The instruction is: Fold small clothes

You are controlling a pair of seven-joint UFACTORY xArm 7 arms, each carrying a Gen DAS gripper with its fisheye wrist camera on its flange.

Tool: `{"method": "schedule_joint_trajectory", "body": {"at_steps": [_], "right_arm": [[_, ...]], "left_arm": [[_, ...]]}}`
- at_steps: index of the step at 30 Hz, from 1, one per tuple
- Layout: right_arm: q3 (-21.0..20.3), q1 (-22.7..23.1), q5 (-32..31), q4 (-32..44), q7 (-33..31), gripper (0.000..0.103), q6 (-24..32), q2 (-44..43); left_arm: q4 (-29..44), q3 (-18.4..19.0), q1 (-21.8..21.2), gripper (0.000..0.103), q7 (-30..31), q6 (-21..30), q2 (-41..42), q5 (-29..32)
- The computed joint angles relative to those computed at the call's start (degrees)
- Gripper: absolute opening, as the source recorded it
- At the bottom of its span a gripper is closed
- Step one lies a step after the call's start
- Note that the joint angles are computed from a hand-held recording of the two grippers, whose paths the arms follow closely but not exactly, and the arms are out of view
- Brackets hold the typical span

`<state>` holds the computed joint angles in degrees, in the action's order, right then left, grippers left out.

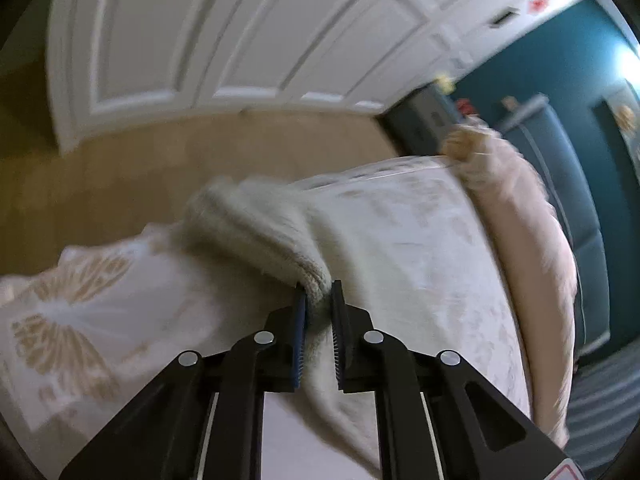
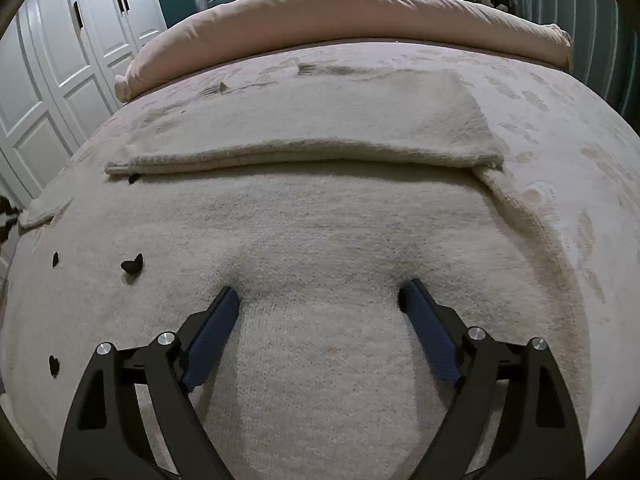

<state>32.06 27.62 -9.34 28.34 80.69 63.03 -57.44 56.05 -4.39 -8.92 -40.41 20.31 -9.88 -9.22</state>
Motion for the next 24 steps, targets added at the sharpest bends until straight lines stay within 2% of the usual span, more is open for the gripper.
{"method": "schedule_joint_trajectory", "body": {"at_steps": [2, 3, 7, 10, 13, 16, 19, 20, 21, 22, 24], "right_arm": [[-0.2, 0.3, 0.0, -0.6, 0.1, 0.085, -0.7, -0.6], [-0.3, 0.4, 0.0, -0.9, 0.2, 0.085, -0.9, -0.9], [-0.2, 0.7, 0.2, -1.7, 0.8, 0.086, -1.9, -2.1], [0.0, 0.7, 0.2, -2.0, 1.1, 0.086, -2.3, -2.8], [-0.1, 0.9, 0.4, -2.7, 1.5, 0.086, -3.1, -3.9], [-0.2, 1.1, 0.7, -3.4, 1.9, 0.086, -3.9, -5.3], [-0.2, 1.5, 1.1, -4.5, 2.4, 0.086, -4.9, -6.9], [-0.2, 1.7, 1.3, -5.0, 2.8, 0.086, -5.5, -7.7], [-0.3, 1.8, 1.4, -5.5, 3.0, 0.086, -5.9, -8.4], [-0.2, 1.9, 1.6, -5.7, 3.3, 0.086, -6.2, -8.9], [-0.2, 2.2, 1.9, -6.6, 3.7, 0.086, -7.1, -10.2]], "left_arm": [[2.0, -2.1, -0.4, 0.007, -0.3, -0.5, -1.0, 4.0], [3.3, -2.6, -1.6, 0.006, 1.0, -0.9, -1.3, 4.1], [12.4, -6.5, -9.3, 0.006, 7.6, -2.1, 0.5, 2.7], [20.3, -10.2, -15.0, 0.006, 10.6, -1.8, 5.3, 2.5], [30.6, -14.4, -22.2, 0.006, 12.2, -0.9, 14.9, 2.4], [39.0, -14.7, -30.5, 0.006, 7.5, 2.5, 24.9, 7.4], [48.0, -11.1, -39.8, 0.009, -2.3, 11.9, 36.2, 12.0], [48.4, -10.5, -41.0, 0.009, -4.6, 13.3, 37.8, 11.6], [47.6, -10.1, -41.8, 0.009, -7.2, 13.8, 38.6, 11.0], [44.5, -9.7, -42.3, 0.009, -10.1, 12.2, 37.9, 10.3], [35.1, -10.3, -41.4, 0.009, -13.9, 5.2, 33.7, 8.0]]}}
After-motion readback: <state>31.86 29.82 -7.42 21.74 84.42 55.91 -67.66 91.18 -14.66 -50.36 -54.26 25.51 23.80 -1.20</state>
